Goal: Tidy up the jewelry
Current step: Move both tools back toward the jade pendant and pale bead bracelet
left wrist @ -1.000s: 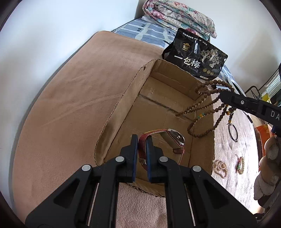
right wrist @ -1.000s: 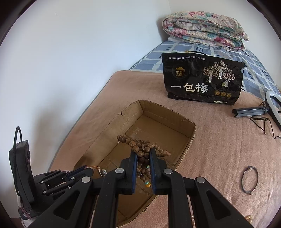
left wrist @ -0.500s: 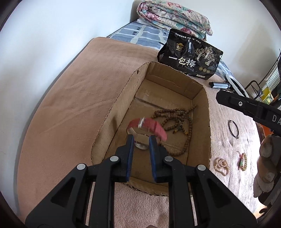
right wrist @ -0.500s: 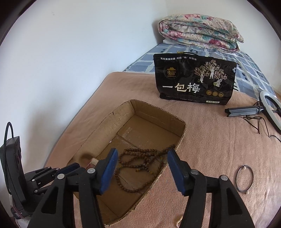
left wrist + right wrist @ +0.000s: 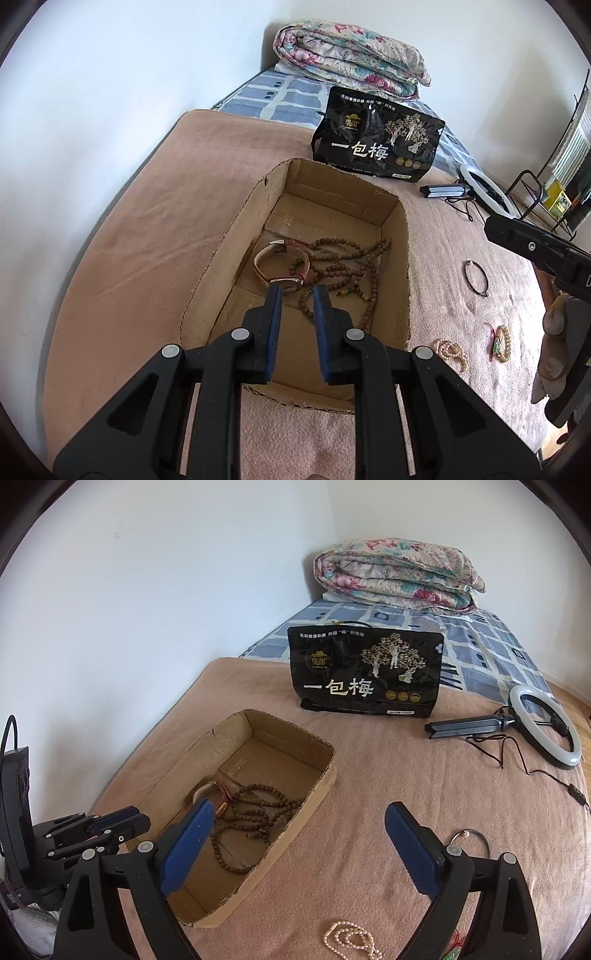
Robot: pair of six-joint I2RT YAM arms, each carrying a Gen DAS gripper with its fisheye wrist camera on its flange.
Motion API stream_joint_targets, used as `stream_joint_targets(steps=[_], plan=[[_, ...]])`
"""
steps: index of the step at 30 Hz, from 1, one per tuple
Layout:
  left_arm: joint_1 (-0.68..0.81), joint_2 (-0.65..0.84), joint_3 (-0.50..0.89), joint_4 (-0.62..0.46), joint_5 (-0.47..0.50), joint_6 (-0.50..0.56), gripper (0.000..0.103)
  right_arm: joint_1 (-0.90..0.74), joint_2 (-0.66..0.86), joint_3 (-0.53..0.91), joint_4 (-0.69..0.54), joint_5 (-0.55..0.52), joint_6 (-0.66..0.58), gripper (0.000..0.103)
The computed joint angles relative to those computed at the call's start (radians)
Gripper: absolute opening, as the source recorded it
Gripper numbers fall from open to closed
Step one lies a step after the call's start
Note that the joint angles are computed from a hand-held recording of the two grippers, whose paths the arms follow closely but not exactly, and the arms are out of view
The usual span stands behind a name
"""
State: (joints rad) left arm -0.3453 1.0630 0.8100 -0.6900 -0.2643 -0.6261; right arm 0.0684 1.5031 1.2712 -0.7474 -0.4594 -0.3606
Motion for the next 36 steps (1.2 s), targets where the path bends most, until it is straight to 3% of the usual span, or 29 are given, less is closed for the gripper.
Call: stream_joint_targets(steps=[4,9,11,13,18,21,36], plan=[[-0.087,-0.002,0.032,-0.004,-0.066,-0.002,0.016,-0.114,0.001,0.024,-0.014,-0.094,0.008,0.102],[-0.166,0.039,0.085,-0.003,-0.053,-0.023,0.017,-0.243,0.024,0.073,-0.016,-0.149,-0.024,0.103],[-0.203,0.065,0.111,-0.003,-0.056,-0.032,0.029,-0.288,0.038,0.093,-0.012,-0.159,-0.061,0.103],[-0.249,0.091,0.135,0.005,-0.074,-0.041,0.048,-0.333,0.056,0.117,-0.015,-0.164,-0.094,0.103],[-0.349,0.175,0.204,0.009,-0.100,-0.062,0.054,-0.436,0.114,0.191,-0.033,-0.164,-0.145,0.103],[-0.390,0.229,0.241,0.021,-0.084,-0.077,0.063,-0.486,0.148,0.225,-0.025,-0.145,-0.177,0.103],[-0.523,0.482,0.356,0.082,-0.025,-0.100,0.064,-0.601,0.298,0.284,-0.052,-0.088,-0.330,0.103]])
